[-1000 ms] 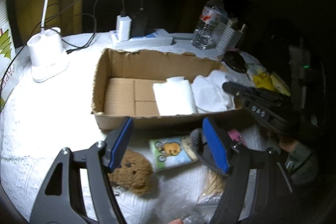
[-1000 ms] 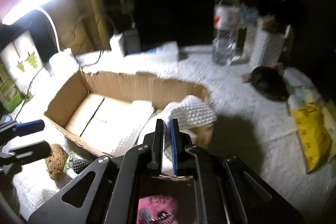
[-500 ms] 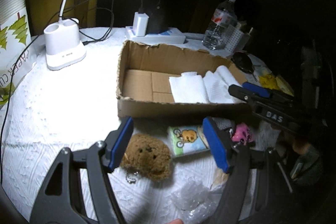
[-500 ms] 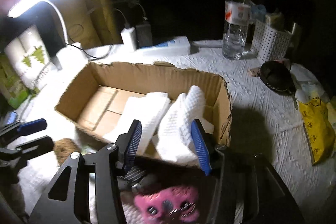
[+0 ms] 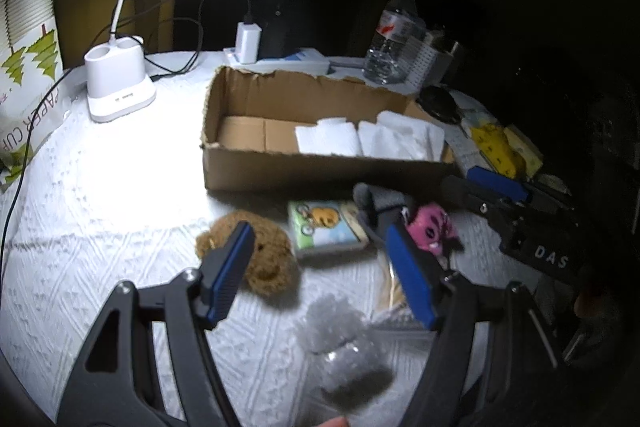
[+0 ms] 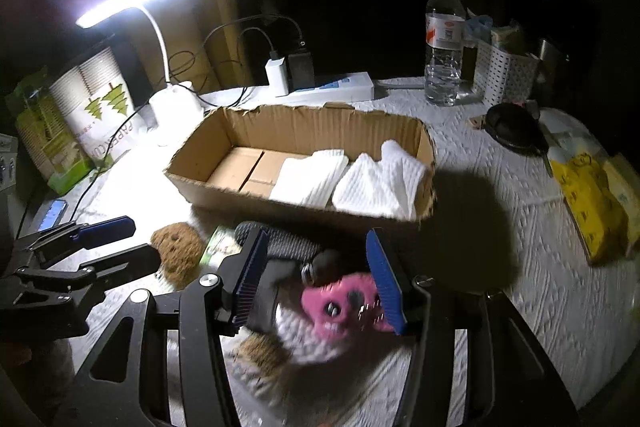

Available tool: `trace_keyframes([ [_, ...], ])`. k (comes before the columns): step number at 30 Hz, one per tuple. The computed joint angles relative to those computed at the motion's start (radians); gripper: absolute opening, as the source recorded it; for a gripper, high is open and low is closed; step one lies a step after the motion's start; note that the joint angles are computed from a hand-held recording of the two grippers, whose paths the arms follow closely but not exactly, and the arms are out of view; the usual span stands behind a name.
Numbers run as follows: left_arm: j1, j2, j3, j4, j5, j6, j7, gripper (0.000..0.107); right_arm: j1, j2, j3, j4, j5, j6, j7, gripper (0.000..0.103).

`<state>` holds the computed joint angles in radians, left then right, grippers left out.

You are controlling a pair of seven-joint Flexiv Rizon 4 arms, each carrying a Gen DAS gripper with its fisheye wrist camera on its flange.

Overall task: Organize soft objects
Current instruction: 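Grasp the bubble-wrap pouch with the left gripper while the right gripper grasps the cotton-swab bag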

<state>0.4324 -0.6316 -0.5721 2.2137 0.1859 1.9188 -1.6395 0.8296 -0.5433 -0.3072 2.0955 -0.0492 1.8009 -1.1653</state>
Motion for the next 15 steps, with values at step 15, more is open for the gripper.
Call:
trace_keyframes([
  [15,-0.061,0.021,0.07,0.07,0.025,0.044,-0.044,0.07,0.057,0.028,0.023,0.108,0.087,0.054,-0.035,0.055],
])
